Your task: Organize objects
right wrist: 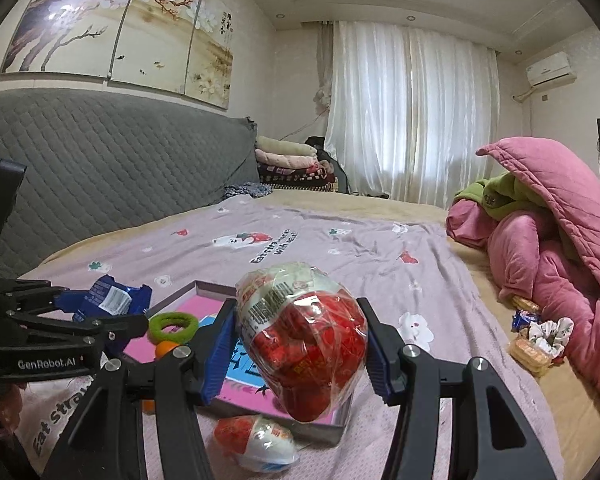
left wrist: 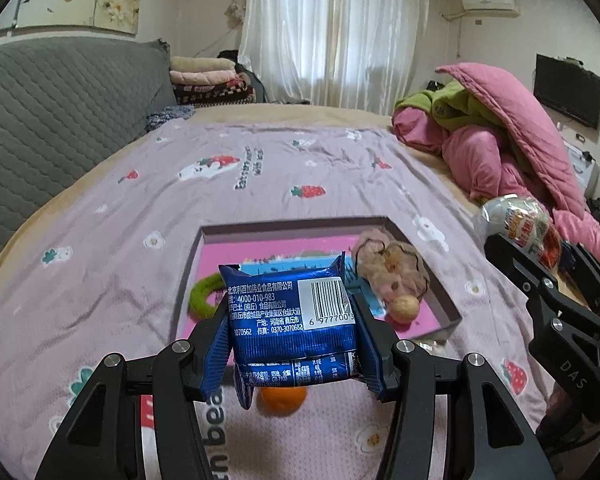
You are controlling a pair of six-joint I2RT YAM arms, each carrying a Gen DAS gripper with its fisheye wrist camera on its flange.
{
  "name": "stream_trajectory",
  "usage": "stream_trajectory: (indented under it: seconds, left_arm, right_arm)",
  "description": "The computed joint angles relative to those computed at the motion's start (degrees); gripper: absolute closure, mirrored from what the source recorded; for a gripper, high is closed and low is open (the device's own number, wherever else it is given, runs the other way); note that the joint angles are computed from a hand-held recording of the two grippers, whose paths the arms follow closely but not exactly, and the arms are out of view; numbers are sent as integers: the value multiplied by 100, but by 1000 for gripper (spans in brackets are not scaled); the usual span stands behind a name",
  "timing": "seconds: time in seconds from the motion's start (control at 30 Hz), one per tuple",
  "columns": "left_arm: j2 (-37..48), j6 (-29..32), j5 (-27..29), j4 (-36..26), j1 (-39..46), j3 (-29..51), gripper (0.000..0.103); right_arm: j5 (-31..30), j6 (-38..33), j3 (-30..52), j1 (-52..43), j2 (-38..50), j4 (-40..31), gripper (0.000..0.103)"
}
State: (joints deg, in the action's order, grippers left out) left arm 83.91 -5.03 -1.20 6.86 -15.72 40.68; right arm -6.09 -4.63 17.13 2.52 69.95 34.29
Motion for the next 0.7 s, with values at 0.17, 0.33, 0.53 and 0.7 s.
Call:
stream_trajectory:
  seconds: [0.17, 0.33, 0.53, 0.7]
  left_arm:
    - [53, 24, 88, -61, 143, 281, 47]
    - [183, -24, 190, -155, 229, 545, 47]
    - [419, -1, 189, -174, 230, 838, 47]
    - [591, 39, 150, -85, 154, 949, 47]
  right_arm:
    - [-98, -59, 246, -103, 144, -15, 46]
    - [-155, -75, 460, -213, 350, 11, 46]
    - [-235, -100, 664, -327, 595, 46, 46]
    - [-239, -156, 811, -301, 742, 23, 46]
